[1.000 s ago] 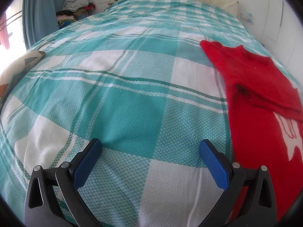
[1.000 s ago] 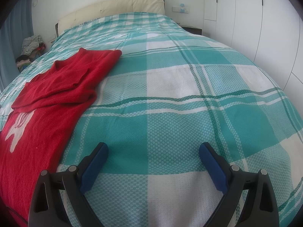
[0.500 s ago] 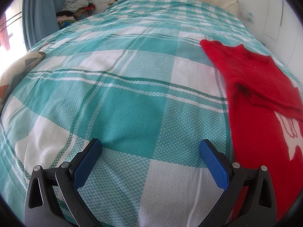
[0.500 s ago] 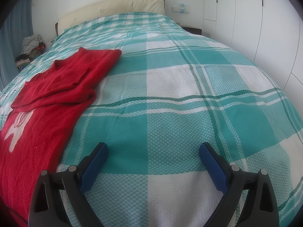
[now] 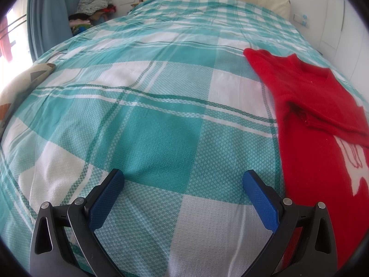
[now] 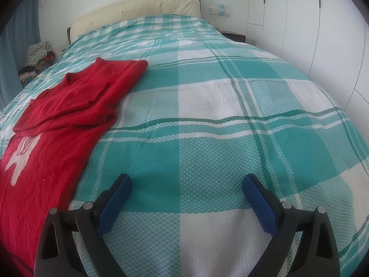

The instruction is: Fold small clothes

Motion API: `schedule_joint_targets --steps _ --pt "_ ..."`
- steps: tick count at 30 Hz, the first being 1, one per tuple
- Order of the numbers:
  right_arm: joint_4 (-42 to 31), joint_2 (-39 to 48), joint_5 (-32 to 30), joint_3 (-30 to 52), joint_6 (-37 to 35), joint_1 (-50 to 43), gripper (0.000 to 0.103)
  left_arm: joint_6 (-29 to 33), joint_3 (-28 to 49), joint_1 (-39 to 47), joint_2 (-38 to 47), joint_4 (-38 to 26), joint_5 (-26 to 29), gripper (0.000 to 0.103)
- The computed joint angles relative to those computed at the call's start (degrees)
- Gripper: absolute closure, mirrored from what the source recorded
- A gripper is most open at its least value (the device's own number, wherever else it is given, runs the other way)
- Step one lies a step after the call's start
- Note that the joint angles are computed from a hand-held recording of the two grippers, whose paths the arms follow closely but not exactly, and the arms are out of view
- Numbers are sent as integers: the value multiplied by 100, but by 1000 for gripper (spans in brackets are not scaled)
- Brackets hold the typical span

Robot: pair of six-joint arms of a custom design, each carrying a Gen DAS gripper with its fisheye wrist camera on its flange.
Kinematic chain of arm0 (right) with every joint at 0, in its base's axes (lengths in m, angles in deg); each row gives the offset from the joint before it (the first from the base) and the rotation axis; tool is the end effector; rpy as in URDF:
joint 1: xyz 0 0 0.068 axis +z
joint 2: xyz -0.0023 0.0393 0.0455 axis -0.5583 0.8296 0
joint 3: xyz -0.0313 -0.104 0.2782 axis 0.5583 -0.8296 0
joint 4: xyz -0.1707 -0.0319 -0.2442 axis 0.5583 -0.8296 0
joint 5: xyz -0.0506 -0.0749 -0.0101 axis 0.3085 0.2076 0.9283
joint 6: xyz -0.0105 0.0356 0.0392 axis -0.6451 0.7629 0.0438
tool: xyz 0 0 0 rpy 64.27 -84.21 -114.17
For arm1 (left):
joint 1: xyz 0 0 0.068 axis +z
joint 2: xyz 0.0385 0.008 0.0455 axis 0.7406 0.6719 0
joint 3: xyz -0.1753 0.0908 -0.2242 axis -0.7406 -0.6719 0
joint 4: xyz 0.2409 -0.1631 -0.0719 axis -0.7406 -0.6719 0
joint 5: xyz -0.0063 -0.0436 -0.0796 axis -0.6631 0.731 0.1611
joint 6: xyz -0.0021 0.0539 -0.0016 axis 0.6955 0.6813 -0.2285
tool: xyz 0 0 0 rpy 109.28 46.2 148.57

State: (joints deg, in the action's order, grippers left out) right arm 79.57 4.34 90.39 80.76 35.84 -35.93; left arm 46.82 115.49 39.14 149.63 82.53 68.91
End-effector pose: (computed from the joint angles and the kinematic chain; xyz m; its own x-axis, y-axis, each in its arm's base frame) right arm 0.2332 -0.0125 0.1065 -0.6895 0.1780 -0.7021 0.2309 0.9728 0.0200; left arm 0.3258 -0.0448 0.0975 -0.7660 -0.0670 -0.6393 -0.0761 0.9970 -0.0134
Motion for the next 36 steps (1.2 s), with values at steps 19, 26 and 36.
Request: schedule_joint_targets --steps 19,26,36 --pt "45 -186 2 -82 -54 -41 7 -1 16 211 -315 -309 487 1" --pt "-2433 -3884 -1412 -193 -468 -575 7 543 -492 488 -2412 -1999 1458 1" --pt "-7248 -5617 -3564 419 -1511 -146 8 -40 -1281 -1004 -3468 -3141 1628 31"
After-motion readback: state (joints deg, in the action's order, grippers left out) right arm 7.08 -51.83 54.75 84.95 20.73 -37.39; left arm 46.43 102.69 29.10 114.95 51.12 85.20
